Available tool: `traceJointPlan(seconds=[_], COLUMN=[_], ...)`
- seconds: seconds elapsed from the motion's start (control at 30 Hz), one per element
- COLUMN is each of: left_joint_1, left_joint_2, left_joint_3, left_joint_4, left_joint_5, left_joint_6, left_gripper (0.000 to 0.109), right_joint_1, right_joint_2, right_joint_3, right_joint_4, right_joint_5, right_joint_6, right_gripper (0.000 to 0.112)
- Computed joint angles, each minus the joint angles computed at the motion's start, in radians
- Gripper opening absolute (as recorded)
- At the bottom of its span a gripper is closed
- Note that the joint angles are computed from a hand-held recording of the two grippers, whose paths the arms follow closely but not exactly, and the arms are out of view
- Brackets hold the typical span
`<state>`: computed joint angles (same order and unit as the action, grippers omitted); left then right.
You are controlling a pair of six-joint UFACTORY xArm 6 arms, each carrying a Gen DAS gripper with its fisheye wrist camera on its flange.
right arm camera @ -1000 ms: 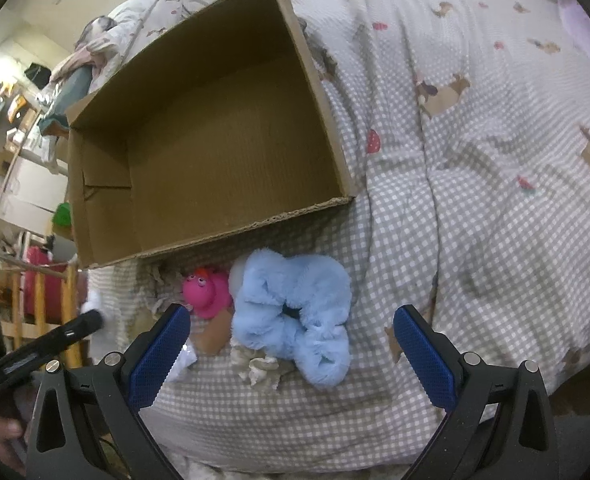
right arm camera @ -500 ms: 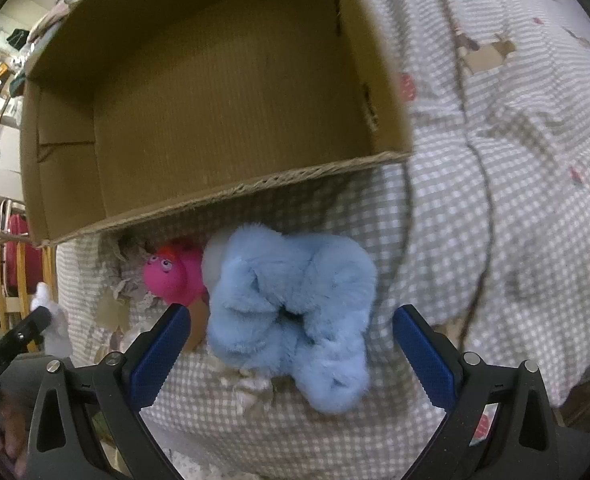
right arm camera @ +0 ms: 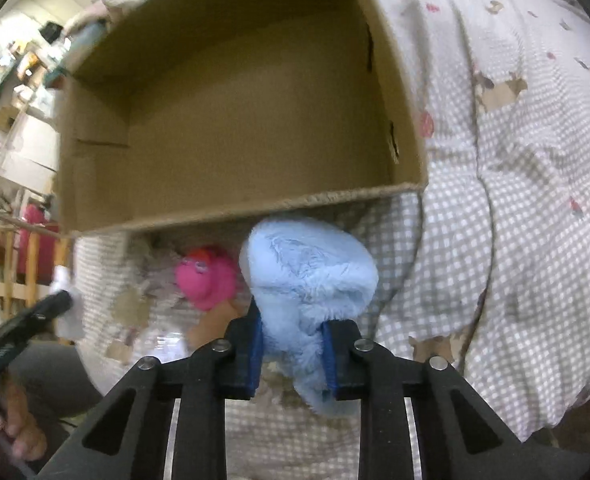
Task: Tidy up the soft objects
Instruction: 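Carry the bunny and blue scrunchie into the box with both grippers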
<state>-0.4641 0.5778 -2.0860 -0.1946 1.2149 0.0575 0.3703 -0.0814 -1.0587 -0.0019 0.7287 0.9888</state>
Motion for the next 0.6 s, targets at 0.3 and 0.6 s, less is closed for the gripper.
traceJointPlan(seconds=[0.3,0.6], left_joint_1=[0.007,-0.024], left_joint_2=[-0.068,0.028], left_joint_3=[0.057,-0.189], left_joint_4=[-0.036,-0.019], left_joint_5=[-0.024,0.008], left_joint_6=[0.01,0.023], left_gripper=[0.021,0.021], right_joint_1=[0.039,0.022], right_joint_2=[-0.135,-0.251], right_joint_3=[0.052,0.02], right_joint_4=[-0.036,-0.096], right_joint_5=[-0.035,0.009], right_joint_6=[0.026,-0.034], right_gripper=[0.026,0.026])
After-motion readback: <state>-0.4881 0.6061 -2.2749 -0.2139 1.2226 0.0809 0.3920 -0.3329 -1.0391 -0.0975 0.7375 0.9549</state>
